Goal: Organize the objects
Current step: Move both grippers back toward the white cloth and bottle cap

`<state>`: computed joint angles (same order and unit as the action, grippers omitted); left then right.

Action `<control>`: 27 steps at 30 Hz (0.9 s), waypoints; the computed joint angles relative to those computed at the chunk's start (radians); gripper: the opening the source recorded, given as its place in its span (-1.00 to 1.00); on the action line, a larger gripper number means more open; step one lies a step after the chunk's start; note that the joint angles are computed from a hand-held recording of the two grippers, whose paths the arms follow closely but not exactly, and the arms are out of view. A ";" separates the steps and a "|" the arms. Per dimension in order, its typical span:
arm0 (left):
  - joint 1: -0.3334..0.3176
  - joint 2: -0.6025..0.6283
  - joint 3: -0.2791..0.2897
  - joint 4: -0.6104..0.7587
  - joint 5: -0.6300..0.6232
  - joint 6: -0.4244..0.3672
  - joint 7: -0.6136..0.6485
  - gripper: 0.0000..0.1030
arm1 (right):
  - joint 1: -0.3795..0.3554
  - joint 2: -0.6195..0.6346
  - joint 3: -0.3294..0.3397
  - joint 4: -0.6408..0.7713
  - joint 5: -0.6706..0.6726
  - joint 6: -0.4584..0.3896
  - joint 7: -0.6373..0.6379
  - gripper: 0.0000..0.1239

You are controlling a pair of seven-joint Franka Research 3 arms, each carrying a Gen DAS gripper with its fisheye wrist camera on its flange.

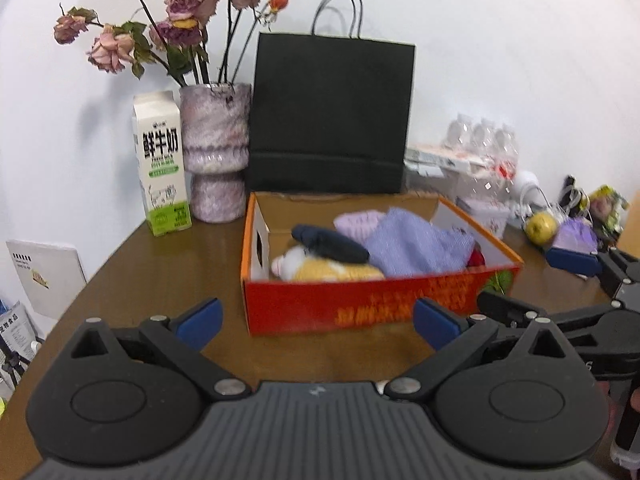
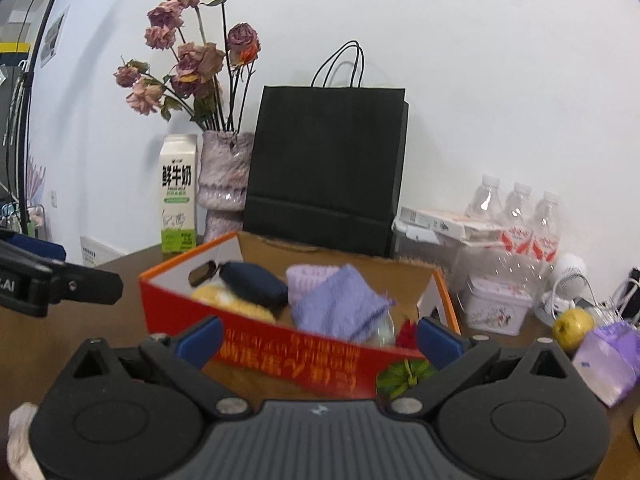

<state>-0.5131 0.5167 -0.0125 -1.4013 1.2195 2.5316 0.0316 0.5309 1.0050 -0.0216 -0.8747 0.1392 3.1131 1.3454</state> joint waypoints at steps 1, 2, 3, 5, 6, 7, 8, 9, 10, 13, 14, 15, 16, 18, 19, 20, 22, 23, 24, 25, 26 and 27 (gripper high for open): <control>-0.002 -0.008 -0.003 -0.015 -0.003 -0.001 -0.001 1.00 | 0.001 -0.036 0.003 -0.067 0.003 0.026 -0.003 0.66; -0.003 -0.017 -0.007 -0.031 -0.005 0.000 0.001 1.00 | 0.002 -0.074 0.005 -0.136 0.007 0.050 -0.008 0.66; -0.004 -0.026 -0.012 -0.047 -0.007 0.000 0.005 1.00 | 0.004 -0.107 0.006 -0.198 0.012 0.071 -0.013 0.66; -0.004 -0.045 -0.021 -0.079 -0.008 0.000 0.006 1.00 | 0.012 -0.164 0.000 -0.302 0.026 0.102 -0.020 0.66; -0.003 -0.055 -0.027 -0.097 -0.010 0.001 0.008 1.00 | 0.016 -0.186 -0.005 -0.344 0.035 0.113 -0.020 0.66; 0.000 -0.064 -0.032 -0.114 -0.011 0.002 0.009 1.00 | 0.020 -0.208 -0.008 -0.384 0.045 0.121 -0.021 0.66; 0.004 -0.074 -0.039 -0.133 -0.016 0.006 0.013 1.00 | 0.025 -0.226 -0.013 -0.417 0.053 0.128 -0.022 0.66; 0.010 -0.083 -0.046 -0.151 -0.024 0.010 0.019 1.00 | 0.034 -0.242 -0.024 -0.448 0.061 0.134 -0.021 0.66; 0.017 -0.092 -0.054 -0.170 -0.035 0.017 0.026 1.00 | 0.044 -0.257 -0.036 -0.478 0.069 0.139 -0.020 0.66; 0.043 -0.113 -0.075 -0.224 -0.077 0.051 0.072 1.00 | 0.061 -0.298 -0.049 -0.557 0.085 0.155 -0.027 0.66; 0.047 -0.118 -0.081 -0.238 -0.093 0.047 0.088 1.00 | 0.065 -0.308 -0.052 -0.576 0.090 0.157 -0.030 0.66; 0.047 -0.119 -0.084 -0.246 -0.105 0.037 0.102 1.00 | 0.068 -0.315 -0.053 -0.593 0.094 0.161 -0.033 0.66; 0.046 -0.120 -0.086 -0.254 -0.109 0.028 0.112 1.00 | 0.067 -0.324 -0.049 -0.613 0.098 0.168 -0.037 0.66; 0.046 -0.126 -0.089 -0.277 -0.112 0.028 0.117 1.00 | 0.058 -0.343 -0.028 -0.652 0.102 0.185 -0.051 0.66; 0.046 -0.129 -0.089 -0.286 -0.112 0.035 0.109 1.00 | 0.063 -0.352 -0.030 -0.671 0.107 0.193 -0.057 0.66; 0.049 -0.131 -0.091 -0.297 -0.116 0.046 0.101 1.00 | 0.071 -0.358 -0.036 -0.686 0.113 0.200 -0.063 0.66; 0.053 -0.134 -0.094 -0.309 -0.126 0.063 0.089 1.00 | 0.084 -0.371 -0.045 -0.712 0.126 0.207 -0.073 0.66; 0.055 -0.134 -0.094 -0.316 -0.124 0.080 0.079 1.00 | 0.088 -0.377 -0.046 -0.726 0.133 0.211 -0.077 0.66; 0.057 -0.133 -0.094 -0.319 -0.126 0.090 0.077 1.00 | 0.091 -0.385 -0.046 -0.740 0.140 0.215 -0.081 0.66; 0.057 -0.127 -0.096 -0.315 -0.132 0.092 0.082 1.00 | 0.091 -0.391 -0.045 -0.749 0.146 0.212 -0.086 0.66; 0.055 -0.119 -0.096 -0.308 -0.137 0.088 0.090 1.00 | 0.083 -0.397 -0.034 -0.759 0.149 0.222 -0.090 0.66; 0.052 -0.107 -0.097 -0.297 -0.145 0.076 0.107 1.00 | 0.082 -0.402 -0.031 -0.769 0.157 0.236 -0.091 0.66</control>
